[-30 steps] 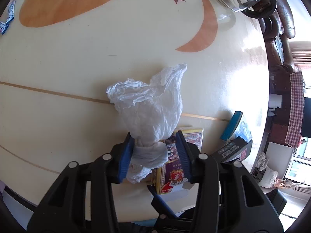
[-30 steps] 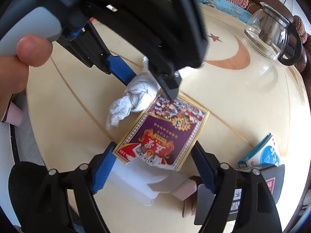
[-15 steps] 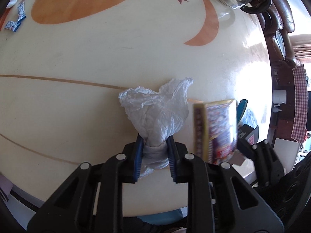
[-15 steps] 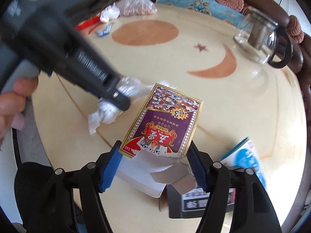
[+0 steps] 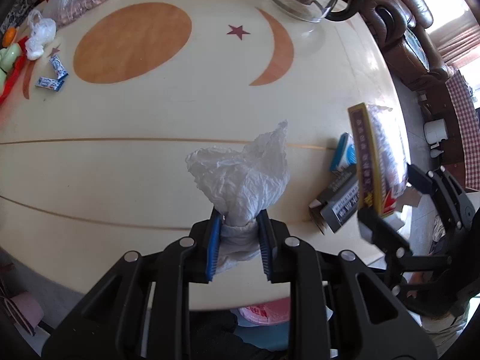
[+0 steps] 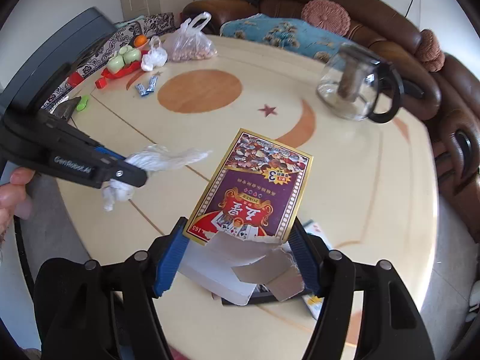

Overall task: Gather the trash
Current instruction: 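Carry the white bag and purple-gold box over the pink bin with both grippers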

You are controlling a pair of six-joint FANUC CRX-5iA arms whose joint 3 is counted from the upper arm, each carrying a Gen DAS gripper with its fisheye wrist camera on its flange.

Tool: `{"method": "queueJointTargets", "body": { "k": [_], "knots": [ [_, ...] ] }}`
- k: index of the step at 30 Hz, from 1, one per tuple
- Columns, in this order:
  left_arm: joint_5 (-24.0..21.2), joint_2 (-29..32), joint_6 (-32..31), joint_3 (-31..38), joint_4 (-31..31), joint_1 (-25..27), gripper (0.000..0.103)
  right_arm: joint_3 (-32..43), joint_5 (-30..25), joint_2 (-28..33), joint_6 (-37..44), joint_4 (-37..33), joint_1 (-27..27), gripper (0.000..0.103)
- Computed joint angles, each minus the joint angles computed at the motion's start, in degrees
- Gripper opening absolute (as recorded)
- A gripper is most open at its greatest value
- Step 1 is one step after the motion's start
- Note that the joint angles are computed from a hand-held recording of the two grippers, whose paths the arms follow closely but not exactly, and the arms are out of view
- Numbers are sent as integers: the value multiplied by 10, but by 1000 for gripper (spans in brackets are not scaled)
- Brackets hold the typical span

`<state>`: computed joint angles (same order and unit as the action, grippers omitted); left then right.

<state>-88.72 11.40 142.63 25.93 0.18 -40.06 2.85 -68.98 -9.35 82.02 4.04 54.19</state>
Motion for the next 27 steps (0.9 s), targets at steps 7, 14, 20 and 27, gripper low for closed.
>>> {"method": "queueJointTargets", "body": {
  "k": [7, 14, 20, 27],
  "knots": [
    [-59, 6, 24, 78, -58, -72, 23, -9, -26, -50, -19, 21, 8, 65],
    [-98, 57, 40, 169, -101, -147, 23, -49, -64, -131, -68, 60, 59, 65],
    [-108, 73, 59, 192, -119, -205, 23, -93, -104, -200, -134, 101, 130, 65],
    [-86, 80, 83, 181, -119, -248, 23, -149, -161, -274, -234, 157, 245, 65]
  ]
}}
